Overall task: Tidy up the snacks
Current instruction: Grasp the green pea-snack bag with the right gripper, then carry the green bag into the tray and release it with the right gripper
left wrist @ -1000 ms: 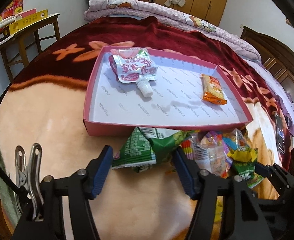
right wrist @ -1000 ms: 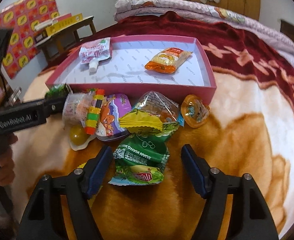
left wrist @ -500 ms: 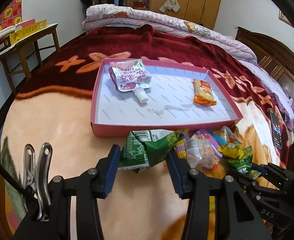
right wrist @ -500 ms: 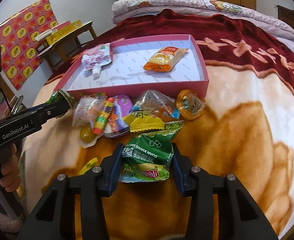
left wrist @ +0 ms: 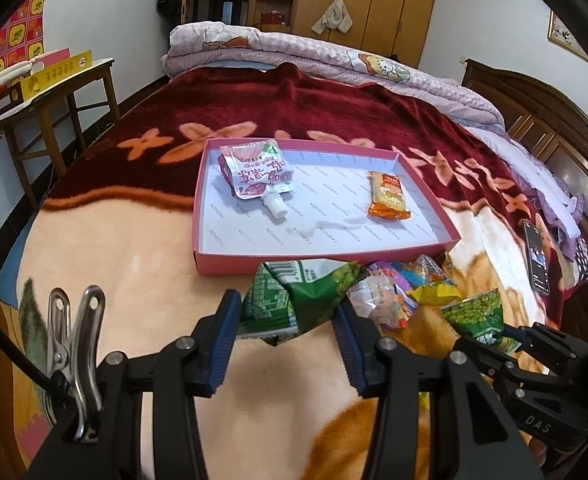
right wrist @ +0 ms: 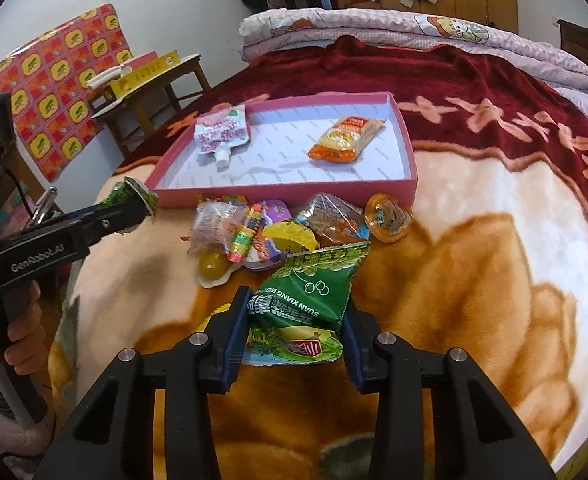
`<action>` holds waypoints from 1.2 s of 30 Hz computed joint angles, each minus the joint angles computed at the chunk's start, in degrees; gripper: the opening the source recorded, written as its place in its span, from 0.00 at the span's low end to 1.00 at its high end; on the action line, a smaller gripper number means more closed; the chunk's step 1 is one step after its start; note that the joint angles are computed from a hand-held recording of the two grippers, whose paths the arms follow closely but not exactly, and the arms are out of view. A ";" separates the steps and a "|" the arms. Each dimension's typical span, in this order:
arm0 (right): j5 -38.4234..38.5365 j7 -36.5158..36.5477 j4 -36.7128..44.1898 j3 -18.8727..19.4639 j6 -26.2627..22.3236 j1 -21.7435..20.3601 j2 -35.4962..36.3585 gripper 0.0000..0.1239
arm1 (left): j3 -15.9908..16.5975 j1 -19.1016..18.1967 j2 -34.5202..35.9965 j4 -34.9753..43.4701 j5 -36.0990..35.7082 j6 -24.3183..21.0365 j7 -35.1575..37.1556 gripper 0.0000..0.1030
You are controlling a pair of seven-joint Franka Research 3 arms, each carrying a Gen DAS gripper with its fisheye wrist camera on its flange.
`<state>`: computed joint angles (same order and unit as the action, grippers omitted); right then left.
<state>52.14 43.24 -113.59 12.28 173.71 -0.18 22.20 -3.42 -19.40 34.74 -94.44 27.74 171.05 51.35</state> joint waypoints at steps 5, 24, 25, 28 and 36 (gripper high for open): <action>2.28 -3.56 -0.23 1.92 1.01 -1.16 -1.01 0.33 | 1.24 -0.96 -1.38 -1.04 1.00 0.71 -1.06 0.48; -3.73 2.12 8.41 -3.94 -3.75 1.70 2.17 0.33 | -0.92 1.36 2.35 7.90 -0.17 -5.49 1.38 0.48; -5.19 3.56 9.26 -4.53 -4.21 2.03 2.72 0.33 | -1.19 1.59 2.90 8.80 -0.54 -5.89 1.97 0.48; -9.74 7.79 12.03 -6.09 -5.55 2.90 4.61 0.33 | -1.61 1.88 4.87 11.99 -1.62 -7.51 3.49 0.48; -18.59 15.61 19.44 -7.53 -8.68 3.29 9.74 0.33 | -2.46 2.43 10.05 19.95 -4.57 -11.55 7.53 0.48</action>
<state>33.55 58.85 -94.15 4.75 165.04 3.11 31.95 -5.88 -16.97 44.79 -74.49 23.17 159.50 58.88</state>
